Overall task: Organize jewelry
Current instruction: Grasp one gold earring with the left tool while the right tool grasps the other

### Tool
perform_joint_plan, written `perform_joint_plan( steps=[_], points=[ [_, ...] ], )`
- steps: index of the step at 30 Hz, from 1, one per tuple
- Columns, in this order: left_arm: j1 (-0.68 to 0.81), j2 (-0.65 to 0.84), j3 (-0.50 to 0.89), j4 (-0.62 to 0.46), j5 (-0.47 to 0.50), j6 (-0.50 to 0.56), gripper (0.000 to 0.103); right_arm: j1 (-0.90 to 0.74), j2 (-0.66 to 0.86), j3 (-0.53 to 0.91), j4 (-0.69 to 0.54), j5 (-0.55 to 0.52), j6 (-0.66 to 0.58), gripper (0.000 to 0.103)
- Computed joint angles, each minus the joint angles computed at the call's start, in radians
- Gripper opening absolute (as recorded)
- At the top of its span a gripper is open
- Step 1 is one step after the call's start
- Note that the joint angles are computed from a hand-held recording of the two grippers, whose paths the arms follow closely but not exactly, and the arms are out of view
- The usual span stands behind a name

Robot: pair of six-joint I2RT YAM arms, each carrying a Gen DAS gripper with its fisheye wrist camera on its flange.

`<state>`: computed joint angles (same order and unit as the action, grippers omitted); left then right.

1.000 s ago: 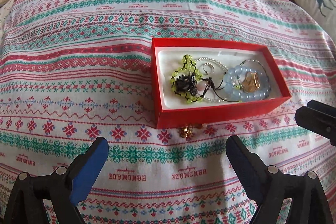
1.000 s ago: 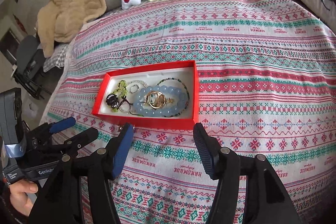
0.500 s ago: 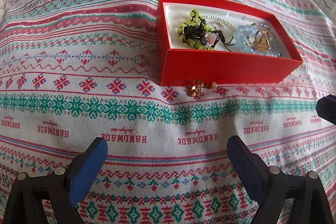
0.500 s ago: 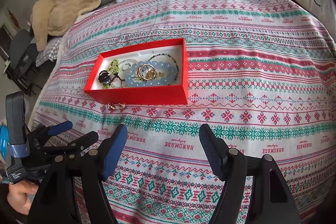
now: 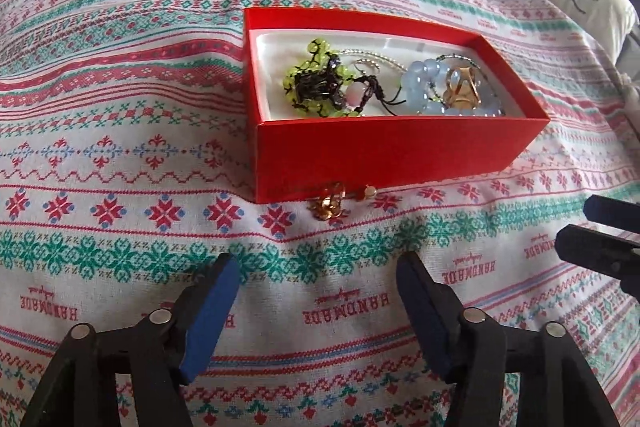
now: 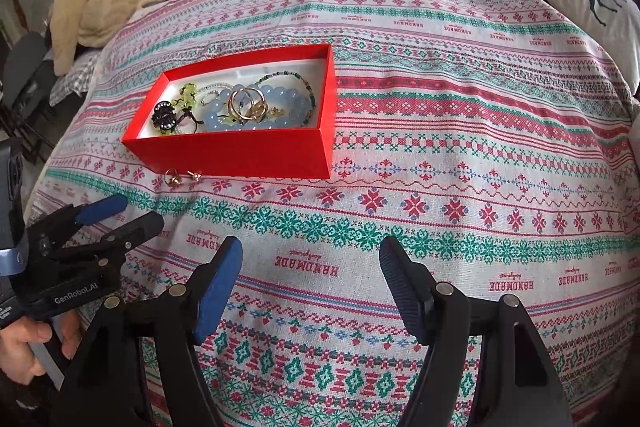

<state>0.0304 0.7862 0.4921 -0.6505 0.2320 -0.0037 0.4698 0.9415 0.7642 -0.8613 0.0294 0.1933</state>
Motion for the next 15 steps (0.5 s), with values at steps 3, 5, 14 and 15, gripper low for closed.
perform_joint_plan(
  steps=[3,5,14,15],
  points=[
    [0.000,0.060,0.018,0.031,0.029,-0.002,0.050,0.030,0.017,0.006,0.005,0.019,-0.007,0.074],
    [0.003,0.102,0.026,0.051,0.046,-0.019,0.039,0.057,0.029,0.009,0.012,0.037,-0.008,0.074],
    [0.014,0.196,0.059,0.108,0.068,-0.091,0.030,0.098,0.079,0.010,0.058,0.050,0.004,0.074],
    [0.005,0.211,0.065,0.115,0.062,-0.104,0.028,0.100,0.085,0.010,0.066,0.051,0.004,0.074]
  ],
)
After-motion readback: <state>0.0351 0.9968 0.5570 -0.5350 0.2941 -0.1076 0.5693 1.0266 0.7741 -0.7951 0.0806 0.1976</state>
